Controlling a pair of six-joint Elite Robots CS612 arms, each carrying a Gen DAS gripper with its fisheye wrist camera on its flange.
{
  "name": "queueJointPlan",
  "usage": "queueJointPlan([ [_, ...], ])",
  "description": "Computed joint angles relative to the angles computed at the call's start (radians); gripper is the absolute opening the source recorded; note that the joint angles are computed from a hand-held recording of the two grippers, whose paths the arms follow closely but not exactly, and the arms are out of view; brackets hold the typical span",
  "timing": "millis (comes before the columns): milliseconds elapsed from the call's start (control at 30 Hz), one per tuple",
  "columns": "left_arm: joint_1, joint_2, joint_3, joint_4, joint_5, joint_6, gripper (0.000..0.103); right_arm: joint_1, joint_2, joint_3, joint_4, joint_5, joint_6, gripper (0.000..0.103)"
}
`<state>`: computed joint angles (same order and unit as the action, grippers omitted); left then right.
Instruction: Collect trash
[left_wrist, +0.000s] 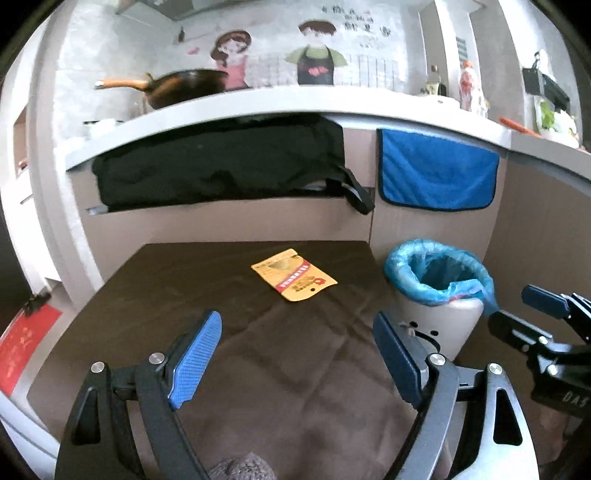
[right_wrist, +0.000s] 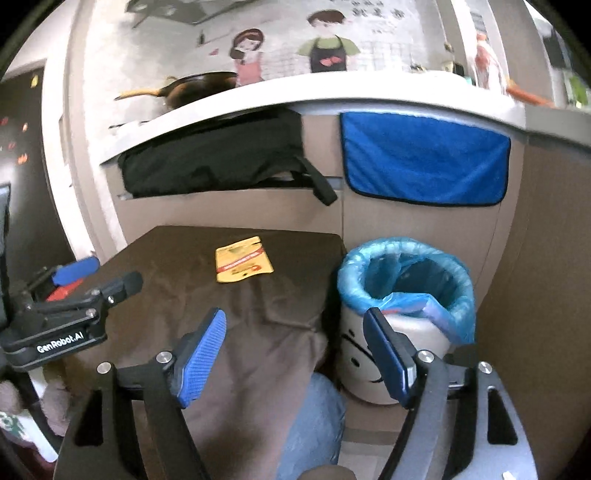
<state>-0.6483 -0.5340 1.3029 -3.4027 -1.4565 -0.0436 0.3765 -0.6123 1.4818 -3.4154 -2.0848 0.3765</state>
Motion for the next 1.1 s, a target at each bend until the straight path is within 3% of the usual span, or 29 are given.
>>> queueJointPlan([
  [233,0.002,-0.042,0.109,-0.110,0.027,0.006,0.084,0.071,0.029,-0.025,-0.052,-0.137,-0.016,0.075],
  [567,0.000,-0.070,0.189,-0.205,0.082,-0.008,0.084,0.088,0.034,-0.022,-0.072,-0.126,0.000,0.076],
  [700,-0.002,-0.075,0.206,-0.240,0.093,-0.006,0.084,0.097,0.038,-0.028,-0.085,-0.156,-0.012,0.076],
  [1100,-0.003,-0.081,0.215,-0.240,0.086,-0.010,0.084,0.099,0.035,-0.025,-0.103,-0.167,-0.013,0.078],
])
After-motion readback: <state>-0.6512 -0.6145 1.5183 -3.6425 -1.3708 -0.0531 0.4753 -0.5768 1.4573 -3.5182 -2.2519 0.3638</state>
